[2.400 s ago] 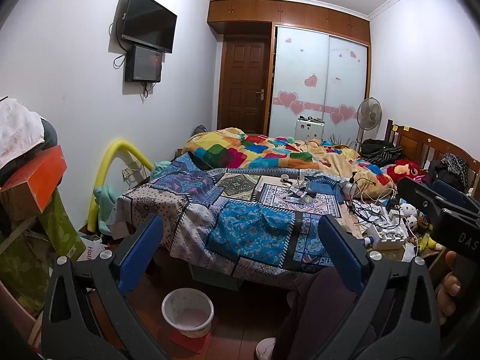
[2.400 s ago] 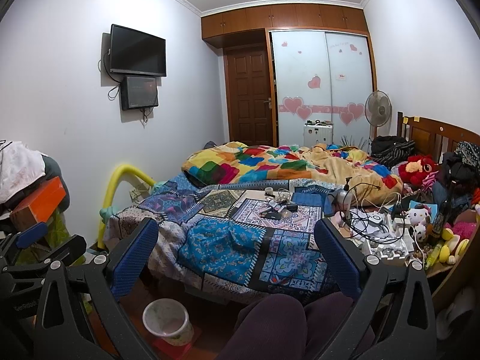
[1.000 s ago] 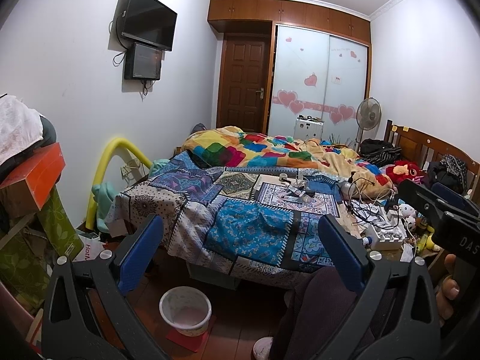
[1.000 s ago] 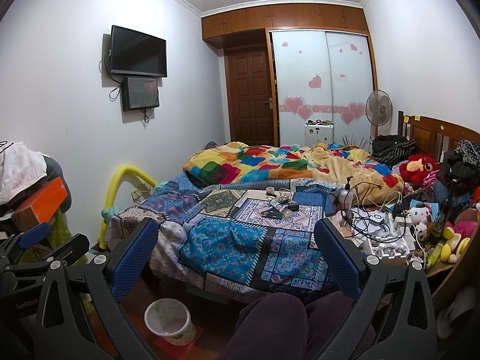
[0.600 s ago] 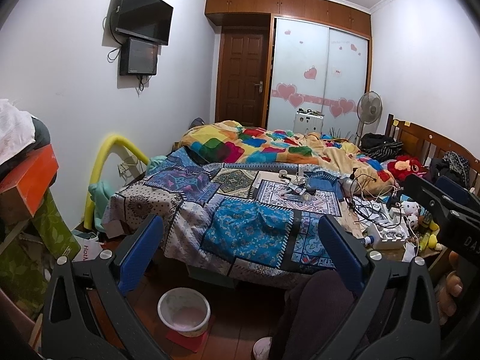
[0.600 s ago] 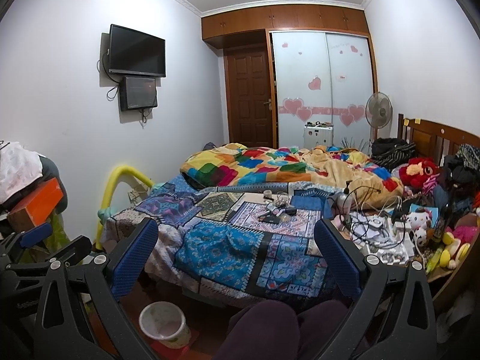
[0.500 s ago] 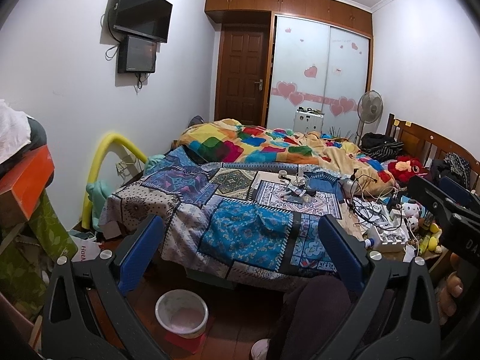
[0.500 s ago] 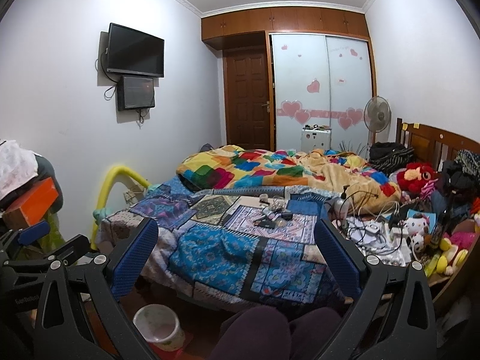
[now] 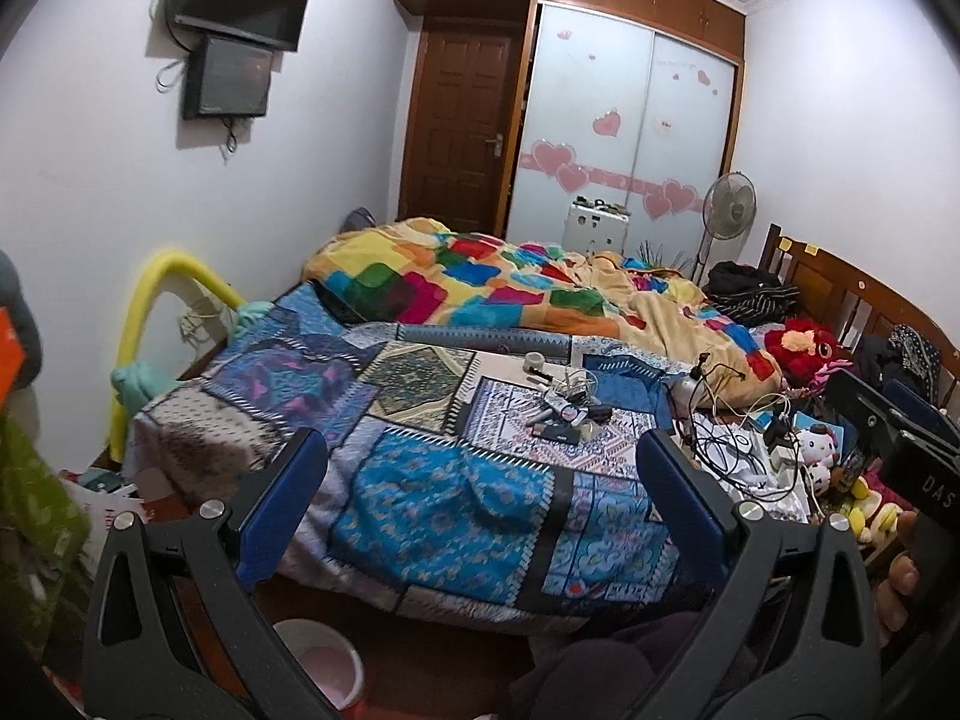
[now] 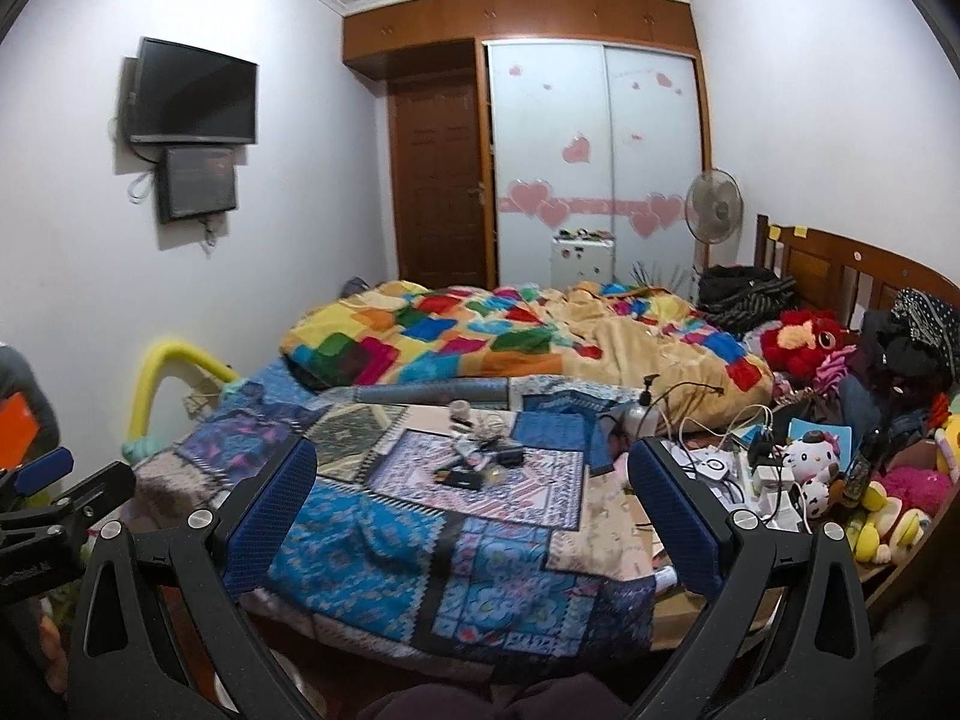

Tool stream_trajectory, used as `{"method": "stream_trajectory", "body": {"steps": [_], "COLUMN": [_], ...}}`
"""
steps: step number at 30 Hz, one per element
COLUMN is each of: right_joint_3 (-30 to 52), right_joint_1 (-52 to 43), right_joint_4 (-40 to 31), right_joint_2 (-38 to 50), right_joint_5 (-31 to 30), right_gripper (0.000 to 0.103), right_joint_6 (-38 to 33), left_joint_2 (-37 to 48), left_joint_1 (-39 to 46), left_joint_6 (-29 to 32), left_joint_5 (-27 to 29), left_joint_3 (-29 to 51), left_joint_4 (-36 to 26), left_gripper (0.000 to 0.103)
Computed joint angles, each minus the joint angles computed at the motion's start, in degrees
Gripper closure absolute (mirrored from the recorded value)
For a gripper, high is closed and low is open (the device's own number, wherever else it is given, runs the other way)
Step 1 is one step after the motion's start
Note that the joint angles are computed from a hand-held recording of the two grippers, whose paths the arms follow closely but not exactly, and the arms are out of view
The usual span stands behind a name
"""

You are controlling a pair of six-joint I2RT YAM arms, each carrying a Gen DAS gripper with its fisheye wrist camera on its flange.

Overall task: Collect trash
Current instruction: 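Move both tools toward the items on the bed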

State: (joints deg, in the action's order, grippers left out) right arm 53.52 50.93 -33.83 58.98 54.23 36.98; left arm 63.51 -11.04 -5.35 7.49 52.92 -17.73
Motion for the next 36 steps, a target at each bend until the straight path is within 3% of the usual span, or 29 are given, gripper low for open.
{"method": "stream_trajectory", "body": {"steps": [10,13,20,26,32,34,36], "right_joint_3": [-2.86,-3.38,1.16,8.16,17.43,21.26,26.49], "right_joint_1": [-26.34,-34.12,-46.52,-50.66,-51.45,-51.5,-51.05], "right_joint_4": [12.47,15.74,20.72,23.9,24.03,22.47,19.97], "right_joint_2": [7.01,12.02,26.68,39.16,51.72,55.77,60.84], "right_joint_5": [-23.44,-33.07,-49.08,-54.79,-59.51,-61.71,-63.67], "right_gripper": [0.0,0.0,0.0,0.0,0.02,0.035,0.043], "right_joint_6": [-14.77,-17.51,-19.64,-22.7,-27.79,-29.61,-32.13], "left_joint_2": [27.95,35.87,54.03,67.19,78.41,81.99,85.89], "left_joint_1": [-6.26,-7.25,-8.93,-9.48,-9.69,-9.75,-9.8], "left_joint_6": [-1.38,-1.87,-2.67,-3.86,-2.71,-2.18,-1.14], "left_joint_5": [-4.21,-4.42,-3.78,-2.89,-2.37,-2.23,-2.25], "left_joint_3": [14.68,19.97,35.06,49.27,62.99,67.9,73.99], "left_joint_4": [6.9,7.16,3.97,-1.24,-6.72,-8.5,-11.79], "left_gripper": [0.0,0.006,0.007,0.007,0.007,0.011,0.019]}}
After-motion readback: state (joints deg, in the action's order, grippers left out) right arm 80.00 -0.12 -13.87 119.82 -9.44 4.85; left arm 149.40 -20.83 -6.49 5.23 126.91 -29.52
